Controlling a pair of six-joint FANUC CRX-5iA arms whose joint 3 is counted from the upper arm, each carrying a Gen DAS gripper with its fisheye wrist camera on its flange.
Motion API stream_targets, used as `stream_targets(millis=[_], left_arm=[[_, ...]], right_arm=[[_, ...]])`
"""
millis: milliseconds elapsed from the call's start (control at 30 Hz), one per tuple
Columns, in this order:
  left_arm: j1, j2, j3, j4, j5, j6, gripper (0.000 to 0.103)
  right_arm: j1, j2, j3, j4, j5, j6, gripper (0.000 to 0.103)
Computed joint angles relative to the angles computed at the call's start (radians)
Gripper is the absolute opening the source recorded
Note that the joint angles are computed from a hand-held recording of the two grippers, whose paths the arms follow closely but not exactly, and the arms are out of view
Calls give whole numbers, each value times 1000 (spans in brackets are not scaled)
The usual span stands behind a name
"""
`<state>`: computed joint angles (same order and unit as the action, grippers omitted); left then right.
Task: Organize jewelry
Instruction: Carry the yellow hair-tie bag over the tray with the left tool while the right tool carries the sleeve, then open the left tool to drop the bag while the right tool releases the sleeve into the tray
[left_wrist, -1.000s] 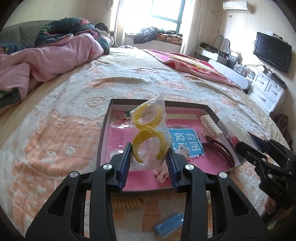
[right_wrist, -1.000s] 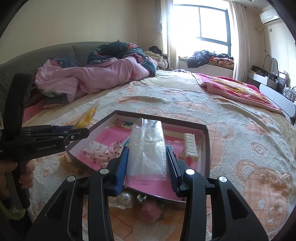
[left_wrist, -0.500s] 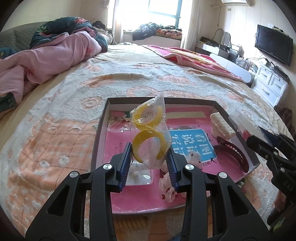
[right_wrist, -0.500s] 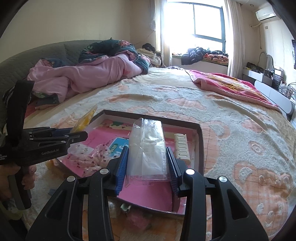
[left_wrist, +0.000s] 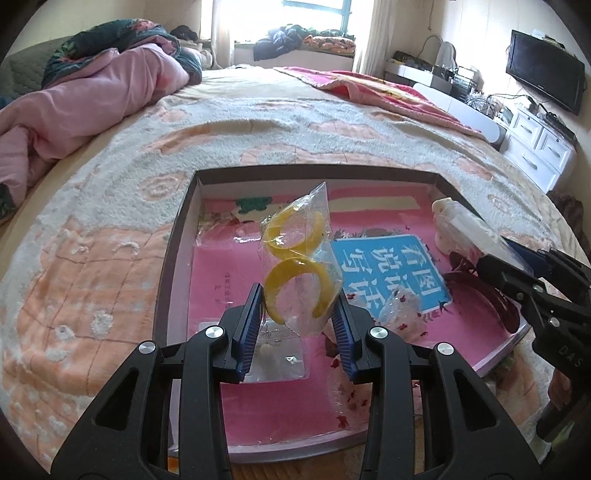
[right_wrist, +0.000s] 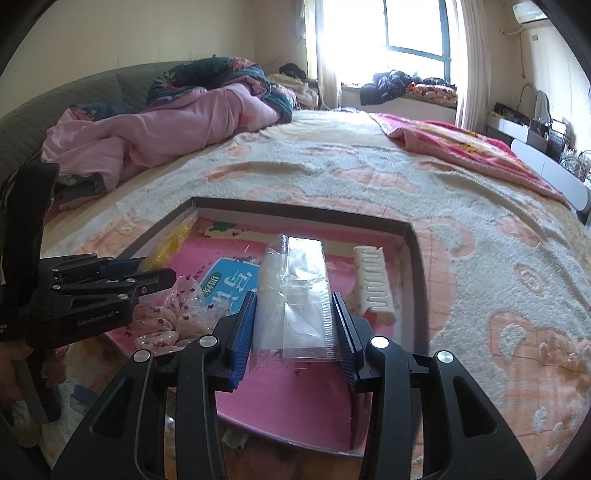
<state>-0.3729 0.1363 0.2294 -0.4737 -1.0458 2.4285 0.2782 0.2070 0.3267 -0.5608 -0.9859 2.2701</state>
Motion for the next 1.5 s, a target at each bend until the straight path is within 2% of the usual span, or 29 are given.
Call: stream_targets(millis=[400,733,867,933,1100,1233,1300,1333,1367,1500], left_arm=[[16,1,-10,27,2,-11,30],[18,1,-12,33,3,-11,32],[16,-3,-17,33,4,-4,34],[18,-7,-20,36,6,-2,34],[11,-23,-24,23,9,18,46],[-6,-42,-26,-1,15,47,58],[-16,-53,-28,-16,15,64,63],[-20,-58,-29,-20,17,71,71],[-24,-66,-33,-27,22,81,76],[-48,-98,-43,-64,31,121,86]], right_arm=[[56,22,-2,93,5,-72,39],[59,24,-7,103,4,-83,40],[42,14,-12,72,4,-75,55],[29,5,-17,48,4,-63,56],[-16,-22,-28,-24,0,-40,68],[-34,-54,-54,-43,19,-25,71],[-46,-73,-71,-58,32,-11,76],[-51,-79,-75,-64,35,-6,77],[-57,-86,-81,-72,38,0,78],[-79,-119,-105,-100,54,21,82]])
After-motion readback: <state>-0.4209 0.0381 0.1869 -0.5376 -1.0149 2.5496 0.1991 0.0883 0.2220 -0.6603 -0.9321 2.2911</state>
